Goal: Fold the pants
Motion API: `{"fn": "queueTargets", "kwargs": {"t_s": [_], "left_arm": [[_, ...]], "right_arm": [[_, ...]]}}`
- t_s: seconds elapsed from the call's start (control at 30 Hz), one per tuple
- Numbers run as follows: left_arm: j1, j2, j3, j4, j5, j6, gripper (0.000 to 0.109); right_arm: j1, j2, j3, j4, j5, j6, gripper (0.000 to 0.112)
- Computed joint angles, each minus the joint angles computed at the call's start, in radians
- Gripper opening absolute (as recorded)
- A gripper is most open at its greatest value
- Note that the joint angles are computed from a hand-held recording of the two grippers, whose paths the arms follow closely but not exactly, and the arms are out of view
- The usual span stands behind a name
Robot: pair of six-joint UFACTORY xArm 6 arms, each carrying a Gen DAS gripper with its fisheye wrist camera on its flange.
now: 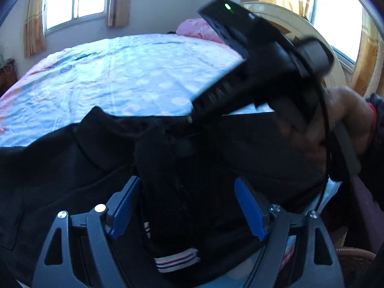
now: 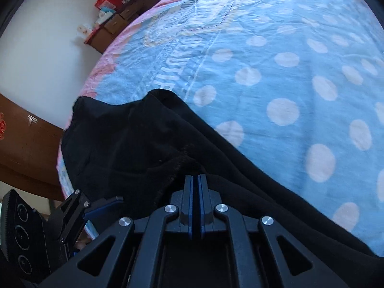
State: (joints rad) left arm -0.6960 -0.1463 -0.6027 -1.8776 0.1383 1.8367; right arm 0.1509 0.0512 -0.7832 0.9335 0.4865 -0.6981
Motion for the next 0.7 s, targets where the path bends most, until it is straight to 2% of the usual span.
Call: {"fn": "queueTargets", "kwargs": {"t_s": [0.07, 0.17, 0.23, 0.3, 0.4, 0.47, 0.5, 0.57, 0.63, 0.7], "left_arm": [[-0.015, -0.018, -0.001, -0.059, -0.017, 0.086, 0.082], [-0.020, -0.047, 0.011, -0.041, -0.011, 0.108, 0.084], [-0.025, 0.014, -0.022, 0.038, -0.019, 0.023, 0.084], [-0.034, 0.017, -0.008, 0.101, -0.014, -0.046, 0.084], [-0.043, -0.023, 0.035, 0.029, -0.046, 0.058, 0.084], [-0.023, -0.052, 0.082, 0.080, -0.061, 0.022, 0.084], [-0.008, -0.066, 0.106, 0.123, -0.072, -0.013, 0.084], [0.040, -0.117, 0.154, 0.184, -0.086, -0.065, 0.084], [0.143, -0.192, 0.198, 0.235, -0.059, -0.114, 0.084], [0.276, -0.232, 0.210, 0.266, -0.049, -0.165, 0.088]], "right_arm": [[0.025, -0.045, 0.027, -0.022, -0.070, 0.021, 0.006], [0.026, -0.055, -0.003, 0.037, -0.047, -0.073, 0.006], [0.017, -0.035, -0.041, 0.059, 0.005, -0.111, 0.006], [0.019, 0.009, -0.082, 0.034, 0.045, -0.091, 0.006], [0.044, 0.060, -0.101, -0.063, 0.038, -0.011, 0.006], [0.055, 0.094, -0.102, -0.012, 0.015, -0.030, 0.006], [0.055, 0.108, -0.113, 0.055, 0.008, -0.066, 0.005], [0.040, 0.101, -0.112, 0.100, 0.028, -0.058, 0.005], [0.036, 0.066, -0.085, 0.219, 0.009, -0.117, 0.006], [-0.012, 0.009, -0.070, 0.428, 0.121, -0.266, 0.006]]}}
